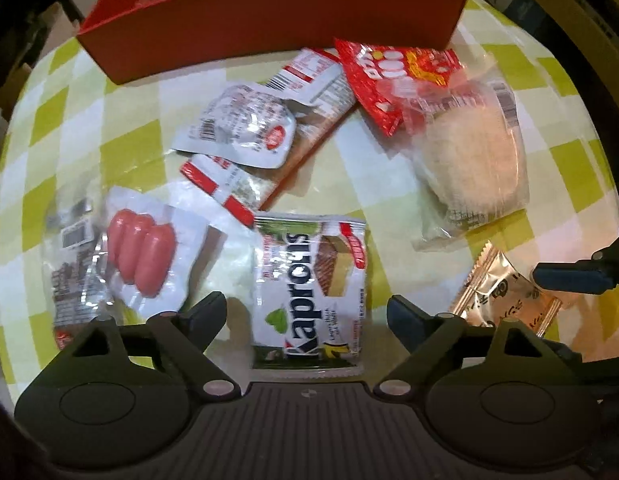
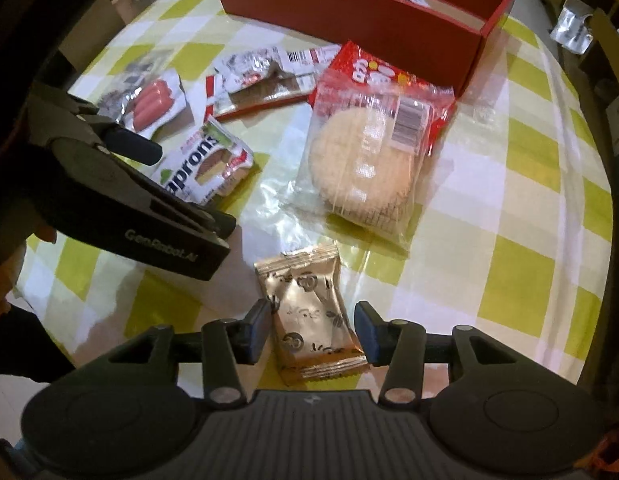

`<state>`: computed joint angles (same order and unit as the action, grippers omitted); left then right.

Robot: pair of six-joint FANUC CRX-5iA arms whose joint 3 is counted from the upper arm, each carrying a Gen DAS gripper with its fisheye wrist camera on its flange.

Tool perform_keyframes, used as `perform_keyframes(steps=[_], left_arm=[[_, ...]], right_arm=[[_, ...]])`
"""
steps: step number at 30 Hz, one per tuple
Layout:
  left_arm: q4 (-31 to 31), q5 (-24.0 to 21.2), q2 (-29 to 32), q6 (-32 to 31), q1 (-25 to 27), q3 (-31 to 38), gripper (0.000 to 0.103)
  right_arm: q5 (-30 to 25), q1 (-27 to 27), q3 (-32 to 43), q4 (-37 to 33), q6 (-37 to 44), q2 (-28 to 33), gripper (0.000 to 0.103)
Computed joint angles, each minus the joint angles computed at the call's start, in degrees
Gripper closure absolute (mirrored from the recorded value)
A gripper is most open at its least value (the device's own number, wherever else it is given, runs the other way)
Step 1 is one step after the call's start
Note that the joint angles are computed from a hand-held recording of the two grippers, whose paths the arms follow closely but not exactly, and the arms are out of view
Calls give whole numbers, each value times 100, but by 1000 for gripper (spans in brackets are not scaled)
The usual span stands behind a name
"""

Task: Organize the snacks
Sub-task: 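Grasp the gold sachet with the right gripper while the left gripper grasps the Kaprons wafer, then carry the Kaprons wafer and gold sachet over the red box with both grippers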

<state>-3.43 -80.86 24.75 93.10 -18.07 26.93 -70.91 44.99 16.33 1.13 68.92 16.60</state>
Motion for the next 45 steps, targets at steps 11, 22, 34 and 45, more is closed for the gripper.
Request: perform_keyframes(steps=[11, 22, 34, 45], left_arm=[[137, 46, -19, 129, -50, -57, 38], [80, 68, -294, 170, -34, -186, 38], [-336, 143, -341, 324, -159, 48, 38], [-753, 241, -342, 463, -278, 193, 38]], right_arm=[[225, 34, -232, 139, -143, -128, 56], [634, 75, -387, 432, -551, -354, 56], [815, 63, -204, 678, -686, -269, 56], [965, 76, -98, 1076, -824, -163, 56]])
